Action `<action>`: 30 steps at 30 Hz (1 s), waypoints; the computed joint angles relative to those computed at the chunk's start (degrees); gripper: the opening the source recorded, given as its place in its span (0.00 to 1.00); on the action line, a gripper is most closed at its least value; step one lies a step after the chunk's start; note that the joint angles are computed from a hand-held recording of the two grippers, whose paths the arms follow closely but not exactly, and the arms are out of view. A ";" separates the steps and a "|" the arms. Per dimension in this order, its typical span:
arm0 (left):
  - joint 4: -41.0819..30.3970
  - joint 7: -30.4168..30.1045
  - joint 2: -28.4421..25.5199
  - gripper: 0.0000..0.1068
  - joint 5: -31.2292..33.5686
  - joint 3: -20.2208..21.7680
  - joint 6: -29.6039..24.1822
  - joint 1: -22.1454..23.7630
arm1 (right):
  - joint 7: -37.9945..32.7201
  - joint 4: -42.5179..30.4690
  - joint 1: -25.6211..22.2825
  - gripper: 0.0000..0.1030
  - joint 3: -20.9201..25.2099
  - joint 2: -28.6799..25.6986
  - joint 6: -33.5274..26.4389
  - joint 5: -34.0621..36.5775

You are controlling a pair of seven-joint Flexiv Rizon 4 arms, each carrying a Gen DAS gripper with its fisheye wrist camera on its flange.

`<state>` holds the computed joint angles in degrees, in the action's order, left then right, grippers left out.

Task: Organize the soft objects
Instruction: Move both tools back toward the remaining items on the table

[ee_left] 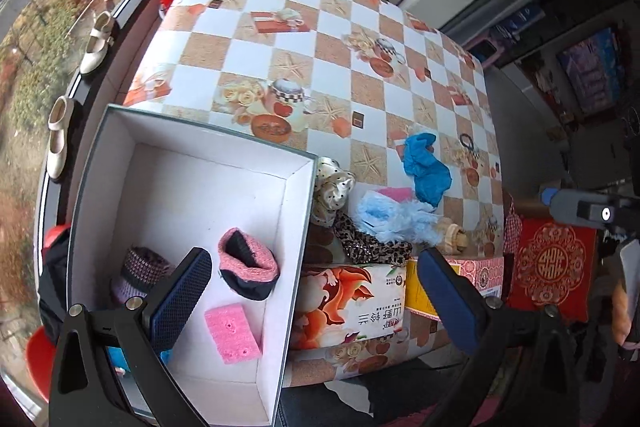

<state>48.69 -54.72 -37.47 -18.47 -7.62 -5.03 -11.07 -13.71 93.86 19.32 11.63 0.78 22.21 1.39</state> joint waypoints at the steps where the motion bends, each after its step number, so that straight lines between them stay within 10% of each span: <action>1: -0.02 0.91 -0.07 0.96 0.65 -0.08 -0.32 -0.43 | 1.73 1.25 -0.40 0.99 0.01 1.31 -1.50 -0.42; 8: 0.54 1.56 -0.13 0.96 3.04 0.60 -1.22 -2.23 | -1.91 5.97 -2.23 0.99 -1.32 2.79 -4.50 4.89; 21: 11.90 -5.52 7.44 0.96 5.27 3.12 4.59 -0.18 | -34.54 -10.53 -3.38 0.99 -1.99 -24.15 -5.37 7.47; 26: 13.38 -6.47 8.42 0.96 6.56 2.79 4.37 -0.33 | -31.05 -12.25 -0.71 0.99 -4.92 -27.98 -13.32 -3.20; 30: 10.67 -5.70 6.65 0.96 6.91 1.71 3.61 -1.37 | -19.14 -1.42 -2.89 0.99 -6.75 -17.81 -9.26 -8.49</action>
